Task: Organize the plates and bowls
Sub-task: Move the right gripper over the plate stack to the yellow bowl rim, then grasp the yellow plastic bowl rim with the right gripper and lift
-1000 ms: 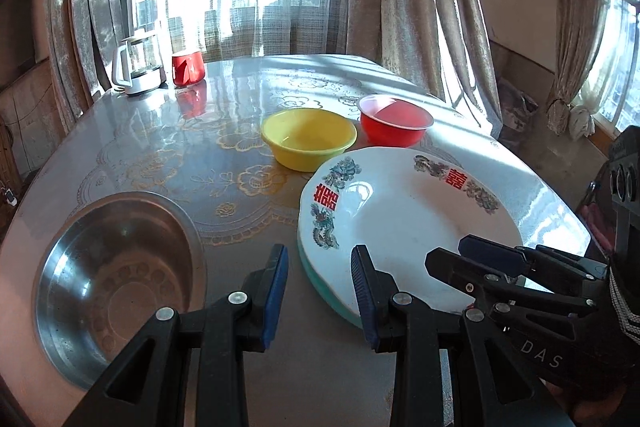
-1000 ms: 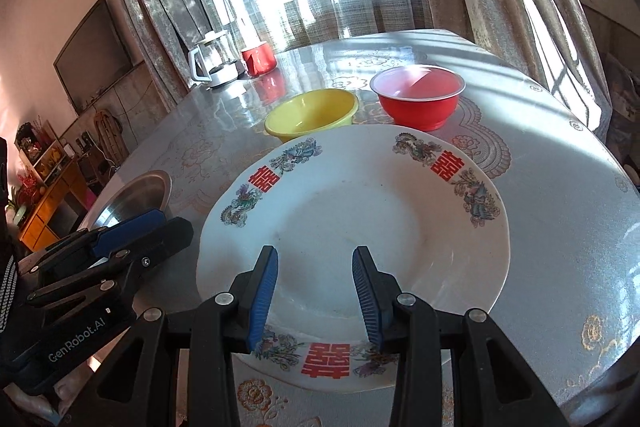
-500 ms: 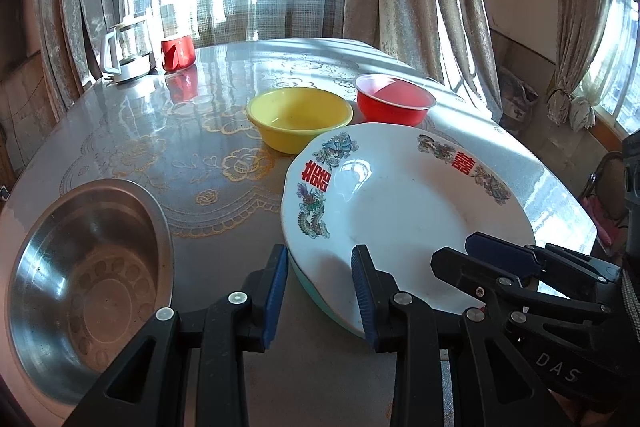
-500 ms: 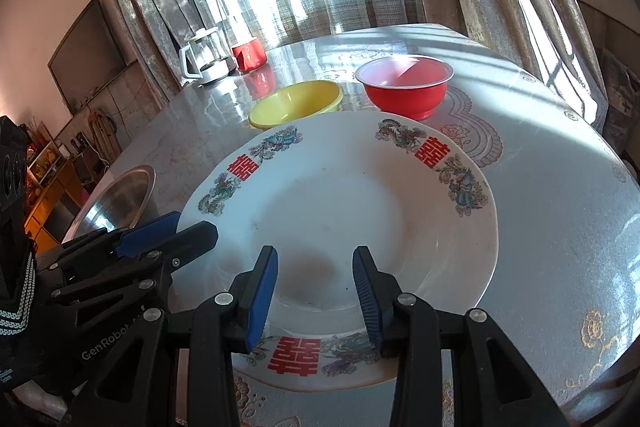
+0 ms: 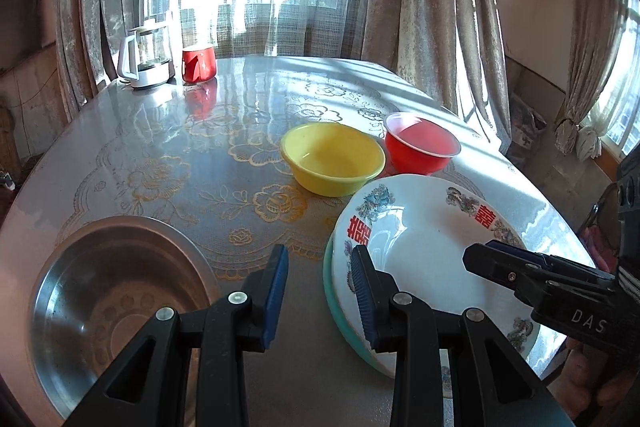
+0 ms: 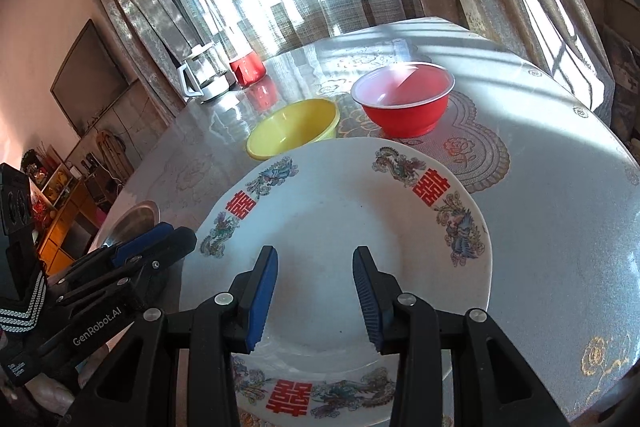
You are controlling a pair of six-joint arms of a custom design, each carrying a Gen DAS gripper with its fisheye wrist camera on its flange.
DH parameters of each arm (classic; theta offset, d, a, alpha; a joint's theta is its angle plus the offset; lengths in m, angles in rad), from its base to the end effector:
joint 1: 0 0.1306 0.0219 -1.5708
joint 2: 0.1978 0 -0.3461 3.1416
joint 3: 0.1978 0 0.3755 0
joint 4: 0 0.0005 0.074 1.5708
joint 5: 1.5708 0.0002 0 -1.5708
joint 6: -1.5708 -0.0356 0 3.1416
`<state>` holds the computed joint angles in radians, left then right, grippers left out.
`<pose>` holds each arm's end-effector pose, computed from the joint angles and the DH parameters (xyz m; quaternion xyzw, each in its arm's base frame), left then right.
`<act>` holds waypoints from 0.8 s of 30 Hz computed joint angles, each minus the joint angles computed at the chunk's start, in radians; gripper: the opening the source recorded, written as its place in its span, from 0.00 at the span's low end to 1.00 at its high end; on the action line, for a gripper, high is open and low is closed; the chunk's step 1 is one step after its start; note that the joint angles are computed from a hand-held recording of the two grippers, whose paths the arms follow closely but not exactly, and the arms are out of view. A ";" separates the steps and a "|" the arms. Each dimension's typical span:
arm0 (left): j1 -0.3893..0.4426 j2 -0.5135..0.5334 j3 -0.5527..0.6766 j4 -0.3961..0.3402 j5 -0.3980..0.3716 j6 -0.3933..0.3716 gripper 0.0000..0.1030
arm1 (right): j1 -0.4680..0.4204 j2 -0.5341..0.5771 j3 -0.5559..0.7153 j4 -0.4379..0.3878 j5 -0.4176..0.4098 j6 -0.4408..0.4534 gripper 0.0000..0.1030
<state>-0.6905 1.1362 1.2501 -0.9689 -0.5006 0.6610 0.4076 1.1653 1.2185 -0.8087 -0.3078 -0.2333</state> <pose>0.3056 -0.2310 0.4302 -0.0734 0.9086 -0.0313 0.4099 0.3668 0.1696 0.4151 -0.1395 0.8985 0.2570 0.3275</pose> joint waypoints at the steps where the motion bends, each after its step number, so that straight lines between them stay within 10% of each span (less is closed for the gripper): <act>1: 0.010 0.002 0.007 -0.008 0.000 0.002 0.32 | -0.003 0.014 0.018 -0.005 -0.014 -0.003 0.38; 24: 0.239 0.172 0.179 -0.045 0.209 -0.025 0.32 | 0.013 0.450 0.499 -0.175 0.003 -0.039 0.33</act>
